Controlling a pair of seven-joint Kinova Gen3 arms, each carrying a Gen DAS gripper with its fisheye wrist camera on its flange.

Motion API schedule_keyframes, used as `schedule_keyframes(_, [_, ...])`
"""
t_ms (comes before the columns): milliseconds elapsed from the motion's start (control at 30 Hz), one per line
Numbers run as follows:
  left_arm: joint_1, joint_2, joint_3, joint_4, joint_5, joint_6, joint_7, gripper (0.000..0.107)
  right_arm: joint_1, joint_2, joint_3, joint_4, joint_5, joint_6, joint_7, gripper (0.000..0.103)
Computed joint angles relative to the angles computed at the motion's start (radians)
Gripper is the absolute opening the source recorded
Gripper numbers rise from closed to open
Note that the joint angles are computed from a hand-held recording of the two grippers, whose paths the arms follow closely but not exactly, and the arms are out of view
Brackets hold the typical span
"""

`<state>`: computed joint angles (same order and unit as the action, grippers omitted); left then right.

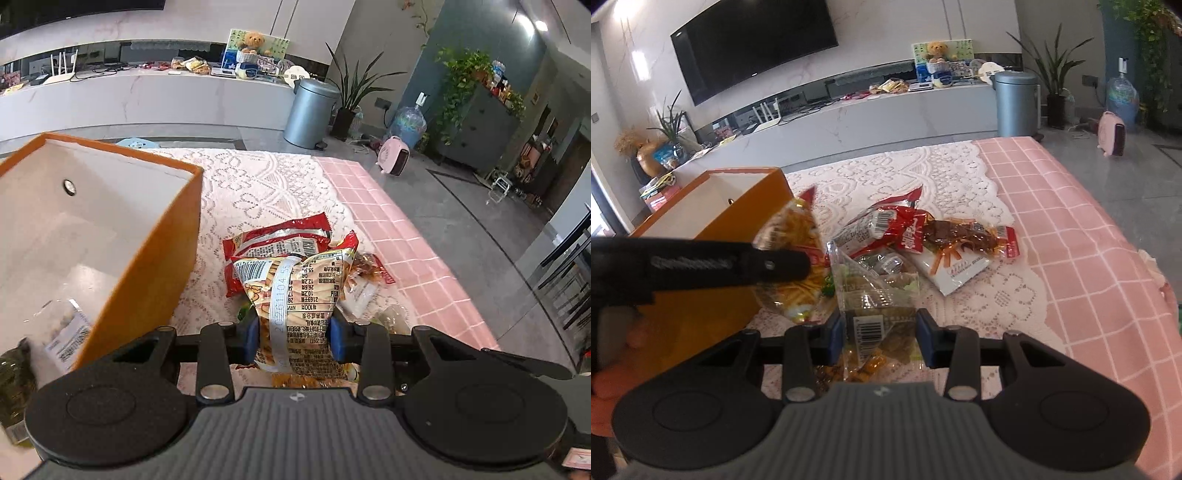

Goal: Organize snacks
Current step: 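Carry the nut bag with the left tool while the right tool carries the cracker bag over the box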

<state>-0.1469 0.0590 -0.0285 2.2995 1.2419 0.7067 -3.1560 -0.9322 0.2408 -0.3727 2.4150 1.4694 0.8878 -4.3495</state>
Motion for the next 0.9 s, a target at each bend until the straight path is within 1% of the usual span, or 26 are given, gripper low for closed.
schedule_keyframes(133, [-0.036,-0.053,-0.035,0.001,-0.031,0.089,-0.001,0.041,-0.047,-0.027,-0.017,-0.029,-0.131,0.051,0.049,0.038])
schedule_keyframes(267, [-0.076,-0.100,-0.081,-0.021,-0.090,0.213,0.011,0.041,-0.100,-0.046,-0.025,-0.057,-0.204,0.104,0.077,0.038])
schedule_keyframes(400, [-0.099,-0.145,-0.111,-0.035,-0.118,0.253,0.021,0.041,-0.154,-0.053,-0.035,-0.115,-0.253,0.192,0.157,0.038])
schedule_keyframes(533, [-0.118,-0.181,-0.143,-0.036,-0.112,0.255,0.005,0.041,-0.182,-0.056,-0.035,-0.176,-0.254,0.252,0.246,0.038])
schedule_keyframes(667, [-0.154,-0.177,-0.187,-0.058,-0.108,0.308,-0.024,0.041,-0.192,-0.047,-0.029,-0.250,-0.237,0.282,0.366,0.038])
schedule_keyframes(833, [-0.202,-0.175,-0.214,-0.082,-0.102,0.341,-0.065,0.041,-0.190,-0.027,-0.009,-0.340,-0.204,0.279,0.531,0.038])
schedule_keyframes(900, [-0.217,-0.162,-0.216,-0.099,-0.098,0.340,-0.055,0.041,-0.185,-0.016,0.001,-0.377,-0.191,0.266,0.602,0.038])
